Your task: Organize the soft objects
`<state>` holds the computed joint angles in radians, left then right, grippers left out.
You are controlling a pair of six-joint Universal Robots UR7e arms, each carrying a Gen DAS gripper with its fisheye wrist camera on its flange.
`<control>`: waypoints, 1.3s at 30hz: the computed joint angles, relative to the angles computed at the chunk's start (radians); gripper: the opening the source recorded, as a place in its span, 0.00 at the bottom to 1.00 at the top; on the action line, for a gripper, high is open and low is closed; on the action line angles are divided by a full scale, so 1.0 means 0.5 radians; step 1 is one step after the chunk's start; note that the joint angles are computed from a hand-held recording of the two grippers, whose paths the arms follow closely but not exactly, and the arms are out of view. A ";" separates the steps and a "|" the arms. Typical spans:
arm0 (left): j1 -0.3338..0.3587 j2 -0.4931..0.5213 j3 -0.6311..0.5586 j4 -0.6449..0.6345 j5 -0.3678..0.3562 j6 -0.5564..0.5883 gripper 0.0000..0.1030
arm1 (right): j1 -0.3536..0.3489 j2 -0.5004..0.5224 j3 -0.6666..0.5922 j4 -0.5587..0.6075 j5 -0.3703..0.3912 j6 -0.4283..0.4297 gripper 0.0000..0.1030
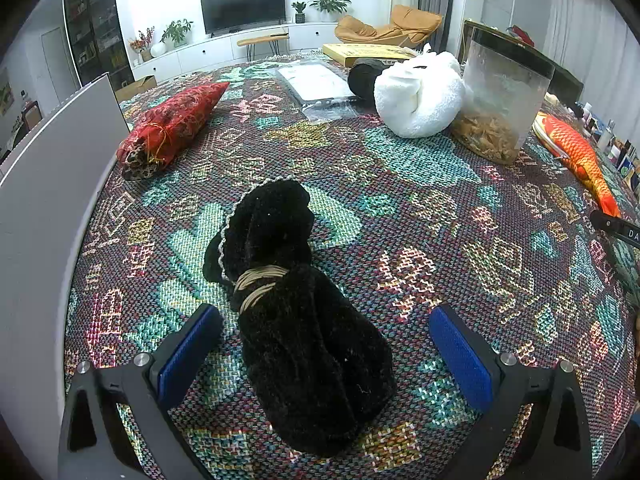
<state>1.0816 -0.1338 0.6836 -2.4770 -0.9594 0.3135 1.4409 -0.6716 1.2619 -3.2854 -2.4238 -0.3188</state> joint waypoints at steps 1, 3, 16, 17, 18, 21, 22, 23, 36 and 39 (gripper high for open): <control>0.000 0.001 -0.001 0.001 0.000 0.000 1.00 | 0.000 0.000 0.000 0.000 0.000 0.000 0.91; 0.000 0.001 -0.002 0.001 0.000 0.000 1.00 | 0.000 0.000 0.000 0.000 0.000 0.001 0.91; 0.000 0.004 -0.007 0.004 0.001 0.000 1.00 | 0.000 0.001 0.000 -0.002 -0.001 -0.001 0.91; -0.001 0.006 -0.010 0.005 0.001 -0.001 1.00 | -0.001 0.000 0.000 -0.002 0.000 -0.001 0.91; 0.000 0.004 -0.008 0.004 0.001 0.000 1.00 | 0.000 0.001 0.000 -0.003 0.000 -0.001 0.91; -0.001 0.005 -0.009 0.005 0.001 0.000 1.00 | 0.000 0.001 0.000 -0.003 0.000 -0.001 0.91; -0.001 0.005 -0.009 0.005 0.001 0.000 1.00 | 0.000 0.001 0.000 -0.003 0.000 -0.001 0.91; -0.001 0.006 -0.010 0.005 0.001 0.000 1.00 | 0.000 0.000 0.001 -0.004 0.000 0.000 0.91; 0.001 0.010 -0.022 0.014 -0.007 -0.006 1.00 | 0.000 0.000 0.003 -0.006 0.000 0.000 0.91; 0.007 -0.001 -0.020 0.030 -0.043 -0.014 1.00 | 0.000 0.000 0.003 -0.006 0.000 0.000 0.91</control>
